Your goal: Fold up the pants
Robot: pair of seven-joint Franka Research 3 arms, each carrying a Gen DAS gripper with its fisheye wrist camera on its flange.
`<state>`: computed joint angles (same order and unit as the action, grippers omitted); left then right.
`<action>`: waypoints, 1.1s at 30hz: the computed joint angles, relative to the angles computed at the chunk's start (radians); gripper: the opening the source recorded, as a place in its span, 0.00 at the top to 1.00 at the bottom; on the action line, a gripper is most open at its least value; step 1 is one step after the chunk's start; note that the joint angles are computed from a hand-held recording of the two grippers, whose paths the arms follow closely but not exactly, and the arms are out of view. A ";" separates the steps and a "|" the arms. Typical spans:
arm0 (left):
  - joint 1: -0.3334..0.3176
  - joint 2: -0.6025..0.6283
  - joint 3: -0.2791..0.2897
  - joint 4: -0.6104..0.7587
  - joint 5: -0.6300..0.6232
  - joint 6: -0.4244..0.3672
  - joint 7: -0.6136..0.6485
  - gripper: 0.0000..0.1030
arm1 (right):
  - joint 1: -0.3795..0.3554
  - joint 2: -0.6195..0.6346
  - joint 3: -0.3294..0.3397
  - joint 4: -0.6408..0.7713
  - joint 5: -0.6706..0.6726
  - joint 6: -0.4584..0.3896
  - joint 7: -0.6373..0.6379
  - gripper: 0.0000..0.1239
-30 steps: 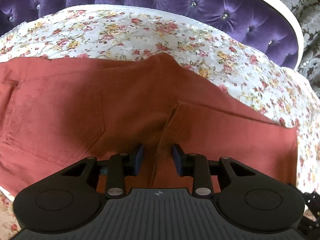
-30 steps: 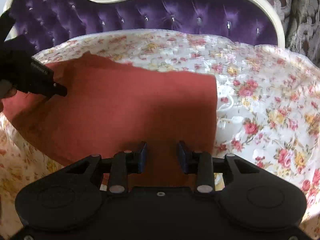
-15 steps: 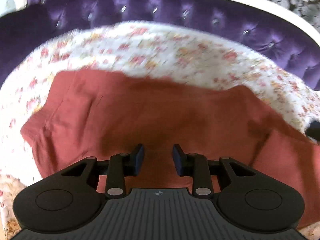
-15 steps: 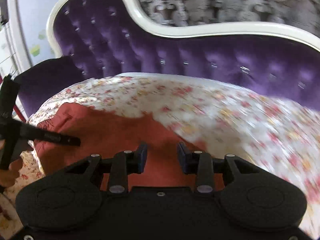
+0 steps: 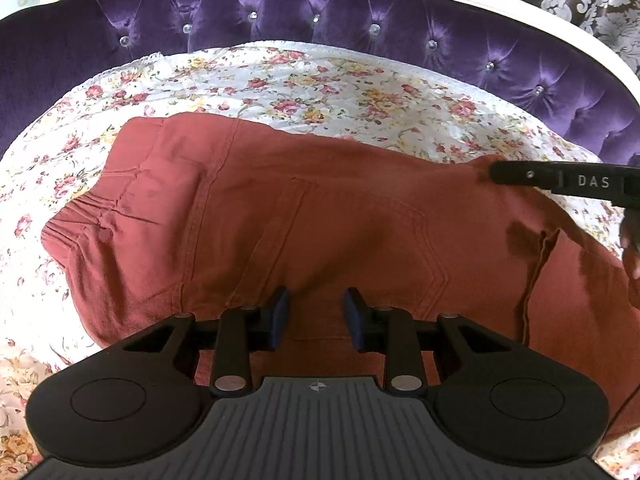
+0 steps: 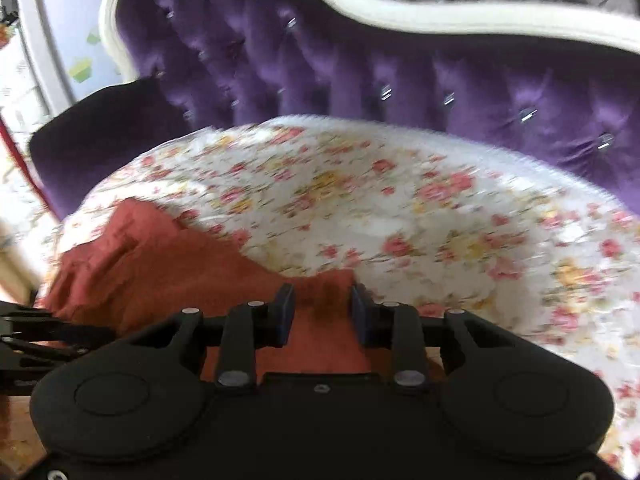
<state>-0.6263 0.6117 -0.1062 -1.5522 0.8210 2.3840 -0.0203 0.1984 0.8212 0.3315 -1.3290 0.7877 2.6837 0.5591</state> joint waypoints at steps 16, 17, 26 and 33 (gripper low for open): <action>-0.015 0.010 0.003 0.011 0.022 -0.020 -0.021 0.71 | -0.043 0.170 0.009 0.254 0.016 -0.323 0.063 0.64; -0.018 0.014 0.004 0.017 0.025 -0.028 -0.017 0.71 | -0.046 0.184 0.024 0.259 0.061 -0.270 0.061 0.70; -0.019 0.013 0.007 0.011 0.037 -0.023 -0.020 0.71 | -0.057 0.111 0.085 0.124 0.092 0.075 0.044 0.91; -0.026 0.021 0.009 0.027 0.039 -0.044 -0.017 0.71 | 0.055 0.061 -0.044 0.082 -0.035 0.013 0.076 0.92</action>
<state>-0.6522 0.6332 -0.0973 -1.5254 0.8598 2.3403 -0.0376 0.2537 0.8822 0.2877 -1.2471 0.7528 2.6971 0.6349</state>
